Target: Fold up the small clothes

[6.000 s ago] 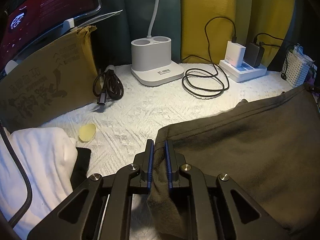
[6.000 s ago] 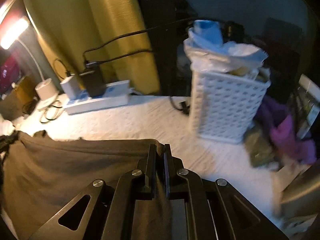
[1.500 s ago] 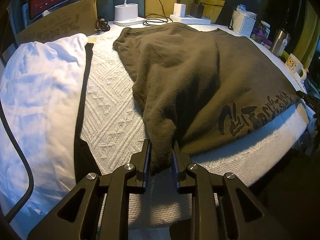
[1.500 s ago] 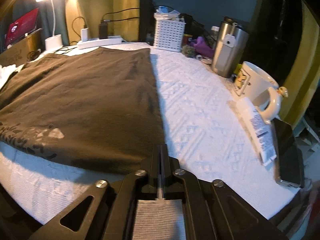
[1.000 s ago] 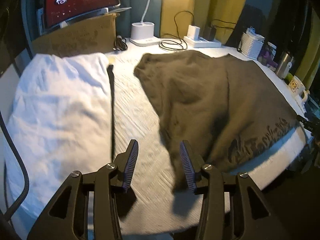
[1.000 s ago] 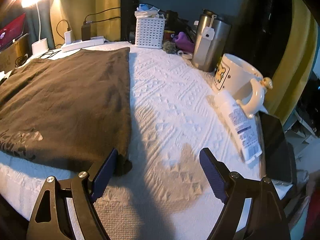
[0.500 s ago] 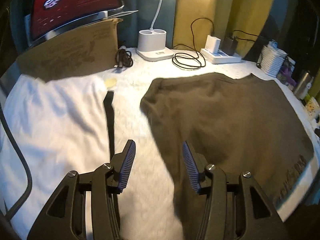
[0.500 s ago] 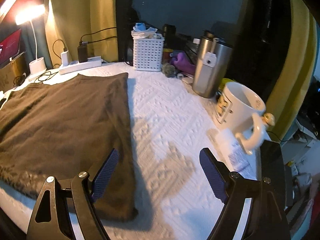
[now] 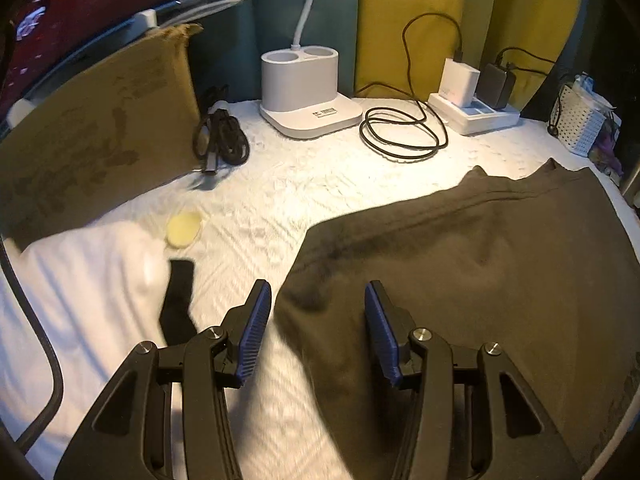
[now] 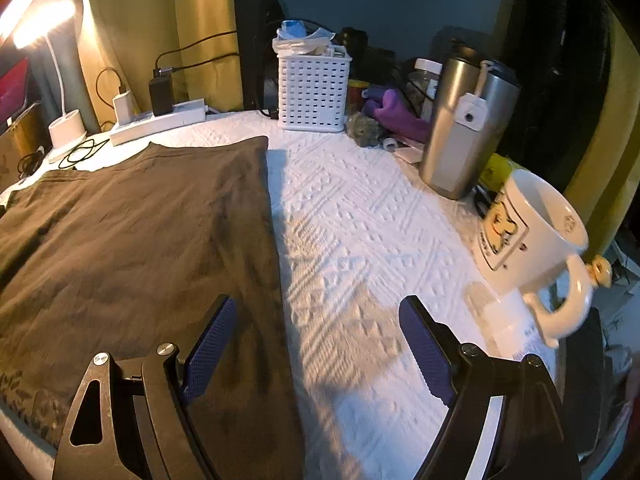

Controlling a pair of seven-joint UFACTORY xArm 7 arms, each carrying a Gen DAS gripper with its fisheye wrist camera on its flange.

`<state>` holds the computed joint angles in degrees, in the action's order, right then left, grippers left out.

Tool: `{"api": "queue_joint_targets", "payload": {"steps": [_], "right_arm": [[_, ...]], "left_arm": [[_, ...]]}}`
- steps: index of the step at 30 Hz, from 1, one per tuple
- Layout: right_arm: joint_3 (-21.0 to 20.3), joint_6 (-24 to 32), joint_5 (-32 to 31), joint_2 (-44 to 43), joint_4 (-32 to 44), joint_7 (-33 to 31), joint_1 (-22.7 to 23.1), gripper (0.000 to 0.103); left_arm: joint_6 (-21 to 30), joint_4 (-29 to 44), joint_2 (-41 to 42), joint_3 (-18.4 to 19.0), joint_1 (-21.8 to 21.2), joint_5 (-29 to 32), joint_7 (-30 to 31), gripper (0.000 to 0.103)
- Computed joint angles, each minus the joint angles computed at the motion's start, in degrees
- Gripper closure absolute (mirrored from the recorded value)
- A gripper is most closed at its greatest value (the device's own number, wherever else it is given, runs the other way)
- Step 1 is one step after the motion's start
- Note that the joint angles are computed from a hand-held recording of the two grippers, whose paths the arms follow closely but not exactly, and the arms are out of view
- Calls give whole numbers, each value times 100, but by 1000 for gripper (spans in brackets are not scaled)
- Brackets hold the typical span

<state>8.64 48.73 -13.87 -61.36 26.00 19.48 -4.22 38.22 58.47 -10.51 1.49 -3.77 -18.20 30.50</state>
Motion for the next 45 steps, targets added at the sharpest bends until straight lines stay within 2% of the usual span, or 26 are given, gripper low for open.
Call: {"api": "queue_joint_targets", "payload": {"steps": [1, 2, 5, 8, 12, 16, 21, 22, 23, 25, 33, 39, 41, 45], "right_arm": [[-19, -67, -7, 97, 19, -9, -9, 18], [-33, -119, -14, 175, 35, -17, -18, 18], [-71, -242, -8, 382, 66, -33, -30, 18], [-92, -348, 4, 545, 86, -34, -38, 18], [-98, -452, 25, 698, 110, -21, -32, 18], [-81, -483, 53, 752, 101, -13, 11, 18], [-51, -436, 77, 694, 63, 31, 53, 18], [-49, -425, 78, 678, 56, 35, 61, 18], [-41, -413, 78, 654, 48, 41, 70, 18], [-23, -379, 77, 591, 32, 47, 94, 18], [81, -170, 161, 224, -80, 121, 285, 18], [270, 115, 149, 17, -206, 186, 447, 18], [283, 178, 129, -82, -235, 247, 453, 18], [280, 327, 105, -225, -283, 298, 492, 18]], "left_arm": [[-46, 33, 75, -5, -19, -11, 67, 69], [-64, 67, 144, -30, -28, 42, 111, 94], [-143, 106, 218, -101, -48, 182, 190, 99], [-308, 200, 313, -164, -33, 399, 74, 99], [-740, 298, 497, -282, 25, 1123, -327, 99], [-788, 371, 623, -308, -11, 1294, -419, 99], [-512, 434, 504, -294, -33, 1211, -652, 94], [-455, 403, 410, -286, -49, 1129, -630, 83], [-428, 340, 277, -272, -83, 998, -542, 67], [-424, 188, 21, -246, -177, 742, -359, 56], [188, -608, -1136, -82, -793, -205, 353, 56], [570, -1202, -1755, -58, -1120, -510, 390, 56], [735, -1362, -1856, -132, -1129, -449, 252, 56], [564, -1687, -2075, -242, -1139, -223, 130, 56]]}}
